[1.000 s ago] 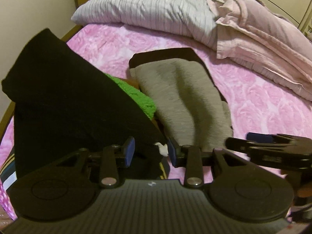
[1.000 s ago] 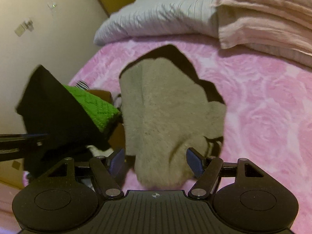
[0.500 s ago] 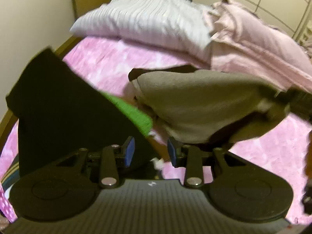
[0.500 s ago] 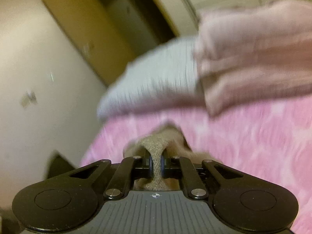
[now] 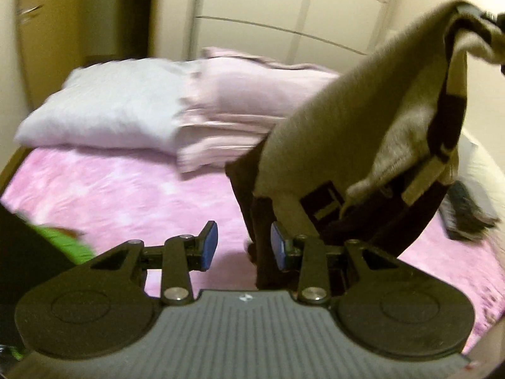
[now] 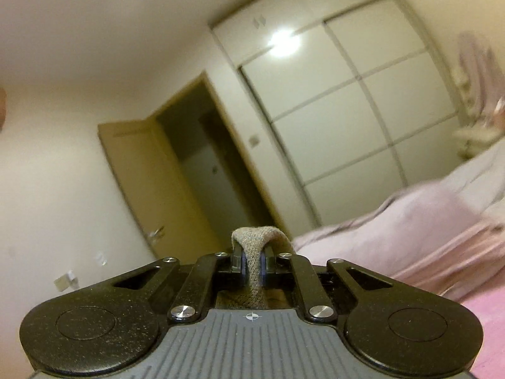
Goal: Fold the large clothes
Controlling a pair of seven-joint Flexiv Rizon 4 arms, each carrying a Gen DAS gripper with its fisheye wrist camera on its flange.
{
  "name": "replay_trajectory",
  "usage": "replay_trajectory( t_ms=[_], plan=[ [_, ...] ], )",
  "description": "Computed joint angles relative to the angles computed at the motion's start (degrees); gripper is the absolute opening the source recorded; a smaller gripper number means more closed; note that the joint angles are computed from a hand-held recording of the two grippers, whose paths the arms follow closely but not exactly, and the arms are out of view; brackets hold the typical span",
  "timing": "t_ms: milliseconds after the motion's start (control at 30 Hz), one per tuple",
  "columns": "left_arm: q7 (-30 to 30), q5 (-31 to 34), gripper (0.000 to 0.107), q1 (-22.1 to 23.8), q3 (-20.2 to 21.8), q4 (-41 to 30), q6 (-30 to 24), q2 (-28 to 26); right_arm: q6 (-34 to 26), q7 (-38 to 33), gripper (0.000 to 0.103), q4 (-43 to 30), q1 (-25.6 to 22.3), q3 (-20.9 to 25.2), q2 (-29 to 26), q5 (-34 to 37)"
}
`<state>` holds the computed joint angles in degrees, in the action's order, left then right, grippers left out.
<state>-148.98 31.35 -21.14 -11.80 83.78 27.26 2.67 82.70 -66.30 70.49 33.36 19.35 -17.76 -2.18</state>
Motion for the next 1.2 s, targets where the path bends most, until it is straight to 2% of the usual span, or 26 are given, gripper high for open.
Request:
replay_trajectory(
  t_ms=[33, 100, 133, 167, 200, 333, 433, 633, 800, 933, 1067, 1200],
  plan=[
    [-0.2, 0.56, 0.032, -0.41, -1.32, -2.3, -0.06, -1.93, -0.95, -1.4, 0.006, 1.02, -1.83, 0.57, 1.54, 0.74],
    [-0.28, 2.04, 0.034, -2.47, -2.95, -7.78, -1.09, -6.48, -9.5, -7.37, 0.019, 1.67, -6.1, 2.07, 4.34, 2.72],
    [-0.21, 2.81, 0.037, -3.76, -3.46, -10.55, -2.09, -8.74, -17.62, -9.86, 0.042, 1.82, -7.68, 1.65, 6.09, 3.29],
    [-0.14, 3.77, 0.038, -5.27, -4.04, -13.67, -3.58, -11.21, -22.88, -10.38, 0.064, 3.21, -8.37, 0.41, 7.92, 2.93],
    [-0.17, 4.46, 0.039, -6.8, -4.32, -15.99, -5.04, -13.08, -25.57, -10.53, 0.068, 5.86, -9.13, -0.92, 9.99, 2.75],
    [-1.24, 5.5, 0.043, -13.19, -4.77, -25.58, -11.83, -20.57, -34.28, -12.71, 0.068, 16.06, -12.78, -5.08, 17.91, 7.65],
    [-2.52, 6.12, 0.045, -18.33, -4.2, -31.41, -17.14, -25.04, -42.32, -17.87, 0.068, 21.6, -15.6, -8.34, 23.46, 13.66],
    [-7.38, 4.77, 0.045, -26.63, -1.59, -39.94, -25.75, -31.68, -51.03, -27.78, 0.068, 28.36, -18.43, -12.5, 29.65, 17.7],
    [-6.55, 2.49, 0.045, -30.94, 0.75, -47.6, -31.0, -36.42, -54.12, -33.36, 0.068, 33.76, -19.76, -13.98, 35.32, 18.49],
    [-4.22, 1.18, 0.047, -33.4, 3.11, -52.13, -33.34, -38.98, -54.96, -33.77, 0.068, 33.82, -19.43, -14.61, 35.56, 19.81],
    [-1.96, -1.08, 0.048, -33.83, 5.49, -51.44, -32.03, -39.0, -54.74, -33.58, 0.068, 34.19, -19.2, -14.37, 36.48, 20.59],
    [-0.39, -3.81, 0.048, -33.42, 8.02, -49.31, -30.3, -38.18, -54.35, -30.21, 0.068, 33.83, -19.45, -13.44, 36.04, 18.52]
  ],
)
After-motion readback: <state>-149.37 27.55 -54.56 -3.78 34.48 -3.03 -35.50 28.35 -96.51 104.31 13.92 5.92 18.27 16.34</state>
